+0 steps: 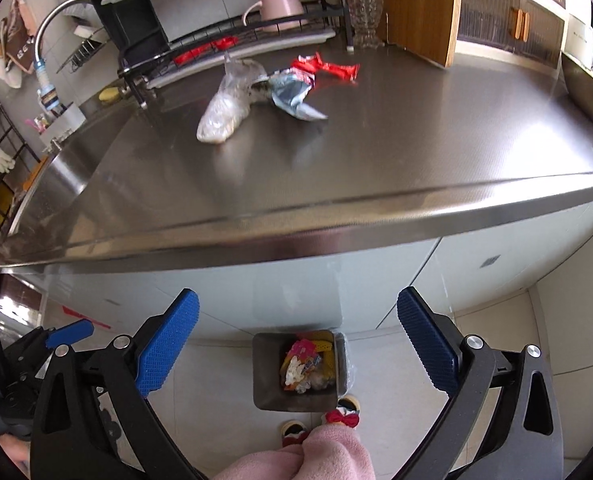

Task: Collect trash
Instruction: 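Grasp the clear plastic bag with the left tool while the right tool grasps the seaweed snack bag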

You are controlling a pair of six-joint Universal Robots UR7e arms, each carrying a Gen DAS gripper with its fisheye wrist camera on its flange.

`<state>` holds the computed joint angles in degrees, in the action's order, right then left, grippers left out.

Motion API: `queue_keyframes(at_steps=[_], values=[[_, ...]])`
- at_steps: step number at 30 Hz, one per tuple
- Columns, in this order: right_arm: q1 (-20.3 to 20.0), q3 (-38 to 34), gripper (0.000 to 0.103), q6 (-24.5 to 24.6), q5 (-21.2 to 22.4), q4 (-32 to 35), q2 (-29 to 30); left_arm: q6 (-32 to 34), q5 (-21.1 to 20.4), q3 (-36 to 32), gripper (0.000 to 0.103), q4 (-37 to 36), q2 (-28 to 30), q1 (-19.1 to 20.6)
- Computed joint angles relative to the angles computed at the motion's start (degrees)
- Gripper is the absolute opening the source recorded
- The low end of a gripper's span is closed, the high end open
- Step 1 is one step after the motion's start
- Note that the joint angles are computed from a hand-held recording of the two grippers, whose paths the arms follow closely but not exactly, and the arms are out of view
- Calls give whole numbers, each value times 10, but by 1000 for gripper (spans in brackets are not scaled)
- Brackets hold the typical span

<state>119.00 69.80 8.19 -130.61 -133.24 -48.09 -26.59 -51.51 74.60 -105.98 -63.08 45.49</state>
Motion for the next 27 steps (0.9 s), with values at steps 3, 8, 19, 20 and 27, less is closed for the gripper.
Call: queue_keyframes(at_steps=[3,8,19,20,27], values=[[4,-25,100,-24,-4,-23,7,29,11,-33,95,-19,19,-5],[3,-84,100,-57,-2,-41,30,74,31,-96,95,-40,64,-3],[-26,-278,98,-104,53,27,124,136,38,-290,89,-12,192,25],[-29,-302,98,-106,60,41,136,136,36,-312,87,-3,206,29],[-53,-506,91,-96,101,175,239,149,24,-449,77,60,293,48]])
